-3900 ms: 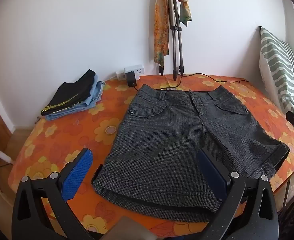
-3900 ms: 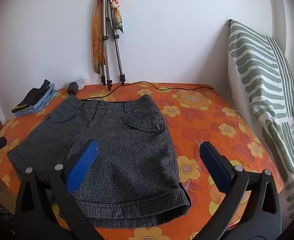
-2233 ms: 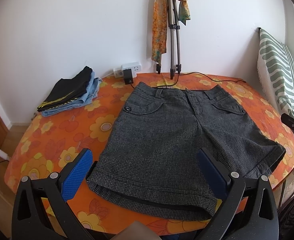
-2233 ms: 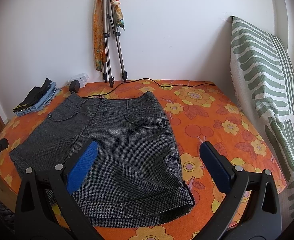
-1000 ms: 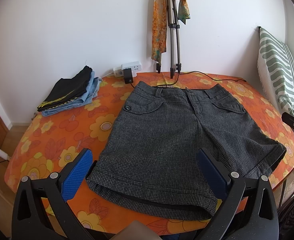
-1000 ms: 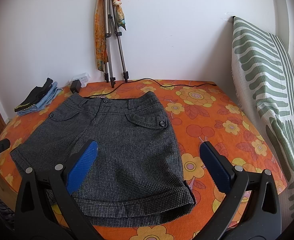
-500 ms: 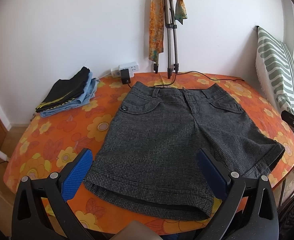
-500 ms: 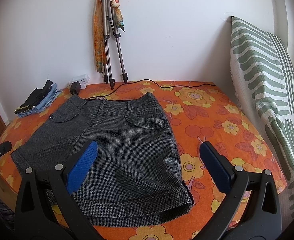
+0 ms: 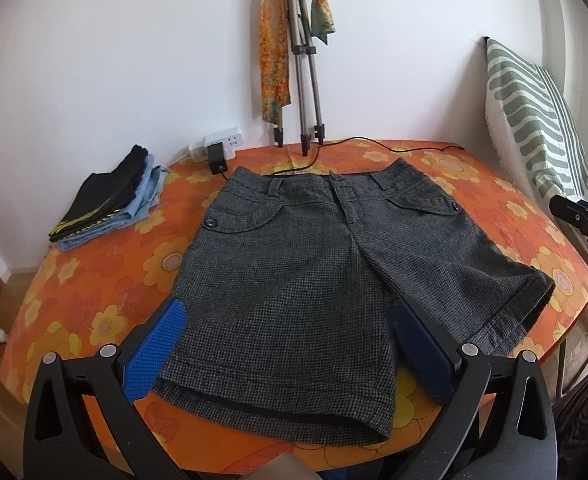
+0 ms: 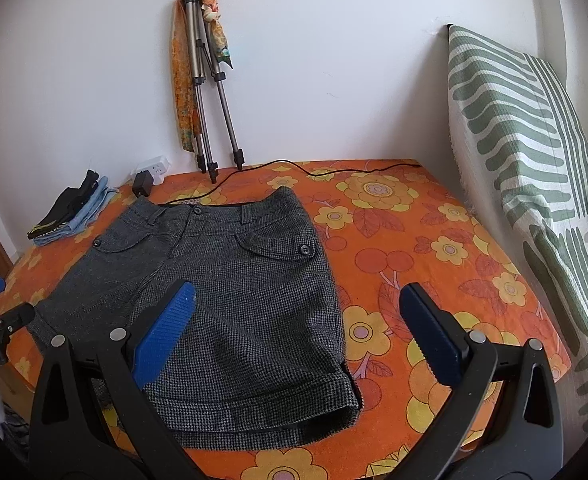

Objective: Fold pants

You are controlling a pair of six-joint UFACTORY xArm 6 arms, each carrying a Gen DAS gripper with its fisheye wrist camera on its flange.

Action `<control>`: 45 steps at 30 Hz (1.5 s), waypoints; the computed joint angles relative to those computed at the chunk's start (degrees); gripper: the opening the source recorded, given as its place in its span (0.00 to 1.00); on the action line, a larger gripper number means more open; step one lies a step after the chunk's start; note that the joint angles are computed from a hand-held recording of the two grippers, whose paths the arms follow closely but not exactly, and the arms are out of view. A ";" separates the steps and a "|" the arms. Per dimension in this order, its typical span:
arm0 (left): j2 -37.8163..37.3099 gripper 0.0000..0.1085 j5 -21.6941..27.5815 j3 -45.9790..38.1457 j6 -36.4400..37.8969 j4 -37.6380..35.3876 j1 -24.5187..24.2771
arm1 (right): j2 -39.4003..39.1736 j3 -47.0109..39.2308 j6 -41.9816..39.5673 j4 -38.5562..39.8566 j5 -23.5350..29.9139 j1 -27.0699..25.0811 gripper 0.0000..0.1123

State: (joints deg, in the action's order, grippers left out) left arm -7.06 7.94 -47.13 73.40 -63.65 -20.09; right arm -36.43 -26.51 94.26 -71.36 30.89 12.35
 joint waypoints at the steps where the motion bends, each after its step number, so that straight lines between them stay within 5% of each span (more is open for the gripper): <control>1: -0.25 0.95 0.08 0.16 0.75 -0.41 -0.46 | -0.61 0.35 -0.16 0.32 -0.47 -0.66 0.92; 8: -1.64 0.94 2.24 1.41 2.04 1.44 -3.84 | -3.72 1.38 -4.08 2.40 -2.94 -5.36 0.92; 15: -2.34 0.84 6.61 1.85 -2.50 8.33 -6.81 | -5.31 4.01 -10.29 10.87 -13.64 -14.09 0.92; 22: -3.29 0.81 9.60 2.09 -3.20 11.32 -11.59 | -4.71 3.91 -18.35 16.90 -16.67 -19.14 0.91; 37: 0.01 0.81 5.79 0.86 -9.48 17.99 -23.71 | -5.30 7.48 -42.23 39.55 -23.25 -27.71 0.86; 45: 5.10 0.81 0.56 0.44 -22.54 33.01 -27.20 | -10.19 11.50 -50.03 49.56 -22.47 -30.50 0.86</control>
State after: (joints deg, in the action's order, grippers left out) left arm -1.95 8.50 -46.69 50.86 -30.65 -47.29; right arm -46.62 -15.01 44.23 -21.80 8.42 -18.16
